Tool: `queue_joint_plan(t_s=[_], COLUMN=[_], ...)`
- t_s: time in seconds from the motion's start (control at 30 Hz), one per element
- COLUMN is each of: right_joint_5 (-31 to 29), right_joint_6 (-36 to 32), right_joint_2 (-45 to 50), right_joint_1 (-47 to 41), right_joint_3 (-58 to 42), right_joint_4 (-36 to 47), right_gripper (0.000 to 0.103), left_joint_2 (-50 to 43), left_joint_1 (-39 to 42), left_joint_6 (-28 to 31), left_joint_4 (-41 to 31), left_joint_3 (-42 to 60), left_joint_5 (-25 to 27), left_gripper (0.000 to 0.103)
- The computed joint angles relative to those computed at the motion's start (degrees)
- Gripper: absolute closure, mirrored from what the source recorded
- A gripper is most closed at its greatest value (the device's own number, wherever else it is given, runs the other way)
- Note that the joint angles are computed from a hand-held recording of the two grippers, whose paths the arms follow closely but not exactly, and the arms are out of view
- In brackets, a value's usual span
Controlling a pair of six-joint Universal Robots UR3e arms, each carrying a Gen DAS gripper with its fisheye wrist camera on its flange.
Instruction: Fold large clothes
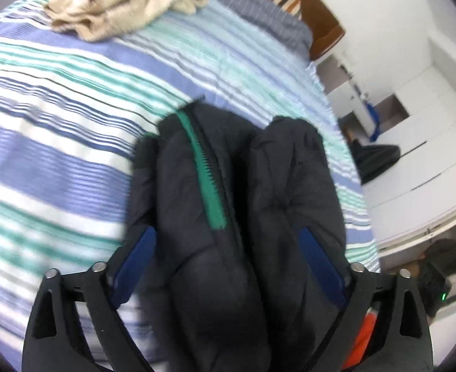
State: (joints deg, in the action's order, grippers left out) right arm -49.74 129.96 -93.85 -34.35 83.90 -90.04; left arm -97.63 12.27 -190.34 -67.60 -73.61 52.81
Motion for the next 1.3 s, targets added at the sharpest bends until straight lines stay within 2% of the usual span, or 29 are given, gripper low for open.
queue_joint_plan(t_s=[0.1, 0.17, 0.3, 0.43, 0.47, 0.5, 0.6, 0.63, 0.67, 0.73, 0.9, 1.17, 1.2, 1.27, 1.3], right_joint_5=[4.2, 5.0, 6.0, 1.6, 0.6, -0.4, -0.5, -0.3, -0.1, -0.5, -2.0, -2.1, -1.9, -2.0, -2.1], right_joint_6=[-2.6, -1.9, 2.5, 7.8, 8.1, 8.5, 9.0, 9.0, 8.8, 8.9, 10.3, 10.3, 9.9, 9.8, 9.8], right_joint_2=[0.7, 2.0, 3.8, 10.4, 12.3, 13.2, 12.4, 12.7, 12.9, 13.2, 12.6, 12.6, 11.7, 11.6, 11.5], right_joint_1=[0.8, 3.7, 11.4, 20.1, 21.4, 22.4, 22.4, 22.3, 22.2, 22.6, 23.8, 23.9, 23.6, 23.6, 23.6], right_joint_3=[-4.8, -6.0, -1.0, -0.6, -1.5, -1.4, 0.4, 0.2, 0.2, 0.0, 0.5, 0.9, 1.8, 1.9, 2.0], right_joint_4=[5.1, 4.2, -7.5, -16.7, -18.1, -20.2, -21.8, -21.5, -21.4, -21.9, -23.5, -24.1, -23.9, -23.9, -23.9], right_gripper=[0.069, 0.069, 0.069, 0.068, 0.068, 0.068, 0.069, 0.069, 0.069, 0.069, 0.069, 0.069, 0.069, 0.069, 0.069], left_joint_2=[6.9, 10.9, 14.4, 14.5, 14.7, 15.1, 14.2, 12.9, 11.7, 10.9, 7.5, 6.6, 6.5, 7.5, 9.3], left_joint_1=[4.9, 8.1, 12.4, 10.4, 9.5, 7.7, -1.9, -6.7, -9.2, -12.5, -16.0, -18.2, -18.2, -16.6, -13.5], left_joint_6=[1.5, 1.2, 1.6, 1.6, 0.6, -1.1, -2.0, -1.7, -1.5, -0.9, -0.3, 0.1, 0.1, 0.2, 0.8], left_joint_4=[1.2, 3.2, 6.1, 9.8, 10.7, 12.4, 12.6, 12.2, 11.8, 11.6, 9.3, 8.3, 8.4, 9.2, 10.2], left_joint_3=[-9.8, -17.6, -26.6, -28.3, -27.8, -26.8, -18.8, -15.1, -12.8, -10.8, -6.6, -5.6, -5.5, -6.9, -9.2], left_joint_5=[-1.1, -3.5, -10.7, -11.7, -9.9, -5.8, 14.0, 23.2, 28.4, 35.5, 42.6, 47.3, 47.3, 43.8, 37.0], left_gripper=[0.006, 0.007, 0.007, 0.007, 0.007, 0.007, 0.007, 0.007, 0.007, 0.006, 0.006, 0.006, 0.006, 0.006, 0.006])
